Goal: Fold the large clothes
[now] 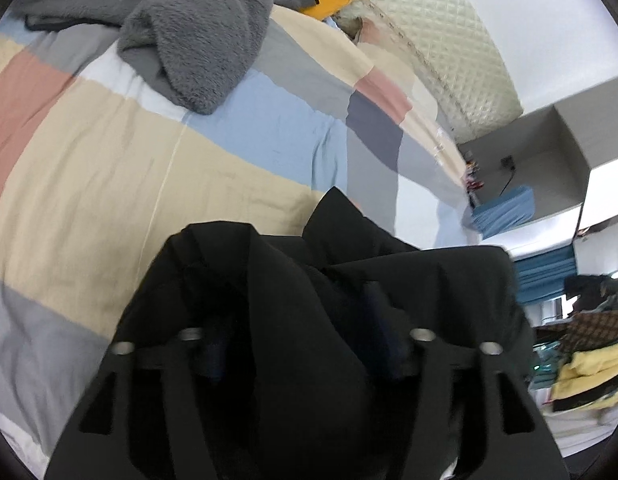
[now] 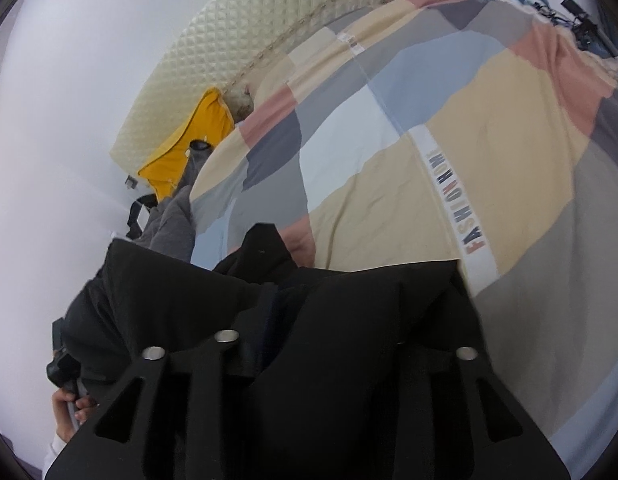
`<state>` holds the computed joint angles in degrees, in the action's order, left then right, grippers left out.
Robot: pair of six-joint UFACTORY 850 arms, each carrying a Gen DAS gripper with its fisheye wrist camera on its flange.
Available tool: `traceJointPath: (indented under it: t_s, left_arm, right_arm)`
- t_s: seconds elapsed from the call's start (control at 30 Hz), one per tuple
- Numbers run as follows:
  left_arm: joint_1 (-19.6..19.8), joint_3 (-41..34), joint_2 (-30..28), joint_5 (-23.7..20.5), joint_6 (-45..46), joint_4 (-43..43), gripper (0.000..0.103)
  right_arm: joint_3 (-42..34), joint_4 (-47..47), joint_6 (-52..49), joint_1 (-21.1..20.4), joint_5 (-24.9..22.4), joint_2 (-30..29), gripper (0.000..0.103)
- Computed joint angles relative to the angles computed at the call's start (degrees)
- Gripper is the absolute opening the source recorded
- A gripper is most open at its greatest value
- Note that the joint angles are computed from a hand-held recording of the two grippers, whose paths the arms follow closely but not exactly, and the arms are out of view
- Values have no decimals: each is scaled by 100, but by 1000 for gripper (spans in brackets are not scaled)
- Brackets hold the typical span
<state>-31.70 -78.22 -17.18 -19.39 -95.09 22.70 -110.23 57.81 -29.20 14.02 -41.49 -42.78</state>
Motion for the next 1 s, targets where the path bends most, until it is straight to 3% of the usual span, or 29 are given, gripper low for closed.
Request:
traceJointPath:
  t_s: [0.03, 0.07, 0.13, 0.2, 0.27, 0.4, 0.47, 0.5, 0.6, 0.7, 0.83, 1.0]
  left_arm:
    - [-65, 12, 93, -203, -369, 383, 78]
    - [-119, -5, 138, -388, -545, 678, 79]
    - [-324, -265, 145, -1193, -605, 1244, 79]
    - [-693, -684, 16, -2393, -692, 2236, 79]
    - [-1016, -1143, -208, -3175, -470, 2955, 82]
    - [-1171, -2188, -917, -3450, 590, 2886, 82]
    - [-1157, -2993, -1515, -3765, 1232, 2500, 82]
    - [-1117, -3459, -1864, -3933, 1471, 2271, 82]
    - [-983, -4421, -2625, -3892, 2100, 1699, 82]
    - [-959, -5628, -3531, -4421, 2864, 1552, 82]
    - [-940, -6278, -4043, -4761, 3206, 1552, 82]
    - [-757, -6125, -4022, -4526, 3029, 1454, 82]
  right_arm:
    - [149, 124, -94, -20, 122, 122, 54]
    - [268, 257, -188, -41, 204, 217, 58]
    - [700, 725, -644, -79, 634, 606, 77]
    - [1016, 823, -1068, 2, 1244, 982, 80]
    - [1185, 960, -1544, 106, 1578, 1224, 80]
    - [1389, 1317, -2652, 517, 1902, 1531, 99]
    - [1374, 1084, -2668, 712, 2018, 1513, 99]
    - [1394, 909, -2456, 883, 2289, 1473, 99]
    - [1083, -131, -1537, 1136, 2349, 1074, 99]
    - [559, -1645, -278, 1273, 2217, 559, 99]
    - [-27, -2705, 490, 1359, 2023, 98, 99]
    - [-898, -3791, 1607, 1423, 1819, -582, 99]
